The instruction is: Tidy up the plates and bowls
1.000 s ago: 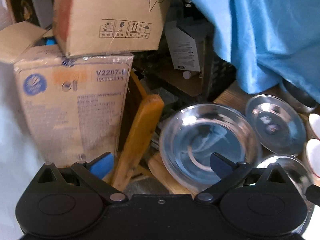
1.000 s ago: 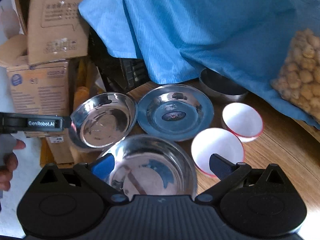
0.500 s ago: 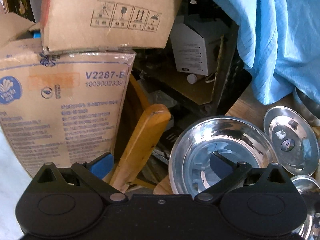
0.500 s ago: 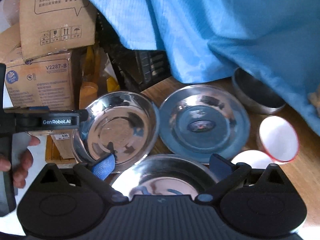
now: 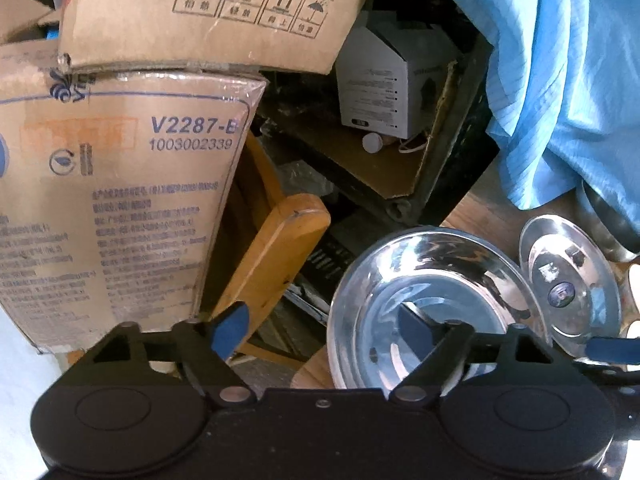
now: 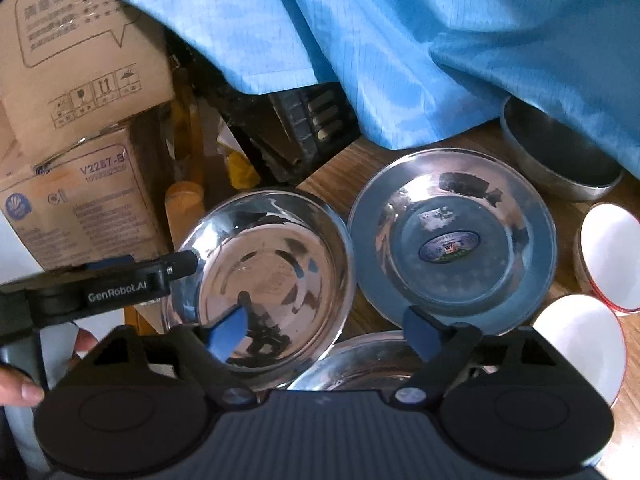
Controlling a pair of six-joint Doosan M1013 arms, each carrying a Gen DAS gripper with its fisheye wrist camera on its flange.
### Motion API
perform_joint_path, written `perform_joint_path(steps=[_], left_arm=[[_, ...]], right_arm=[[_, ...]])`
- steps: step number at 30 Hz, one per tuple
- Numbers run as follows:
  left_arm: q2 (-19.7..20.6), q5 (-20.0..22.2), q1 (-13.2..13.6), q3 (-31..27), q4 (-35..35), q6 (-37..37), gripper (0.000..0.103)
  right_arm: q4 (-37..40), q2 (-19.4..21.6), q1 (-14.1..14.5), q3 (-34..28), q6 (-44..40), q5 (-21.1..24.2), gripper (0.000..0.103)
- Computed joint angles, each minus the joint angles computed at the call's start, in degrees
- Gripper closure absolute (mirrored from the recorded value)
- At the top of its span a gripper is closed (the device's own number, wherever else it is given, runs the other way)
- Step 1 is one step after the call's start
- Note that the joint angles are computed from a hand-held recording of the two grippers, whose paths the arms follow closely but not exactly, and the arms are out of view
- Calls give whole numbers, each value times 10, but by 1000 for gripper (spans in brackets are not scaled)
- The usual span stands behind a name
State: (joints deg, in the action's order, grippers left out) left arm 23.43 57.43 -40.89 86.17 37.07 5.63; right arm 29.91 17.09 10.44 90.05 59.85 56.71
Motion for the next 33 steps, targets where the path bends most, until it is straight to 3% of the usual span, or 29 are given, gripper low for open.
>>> perform_joint_path(steps=[6,20,27,31,33], left_arm=[[2,-11,4,-1,-17,1,51],[-2,-38,16,6,-41,12,75],[-2,-57,23,10,-71,26,80],[-2,-71,27,12,-84,25,82],[0,-63,25,9,-78,19,89]], right_arm=[[12,8,-2,-6,7,13,30],[21,21,-4,-13,37,36,59],[50,31,-15,-15,66,45,64],[60,37,-20,-15,87,48,79],[58,37,-20,-15,93,47,81]])
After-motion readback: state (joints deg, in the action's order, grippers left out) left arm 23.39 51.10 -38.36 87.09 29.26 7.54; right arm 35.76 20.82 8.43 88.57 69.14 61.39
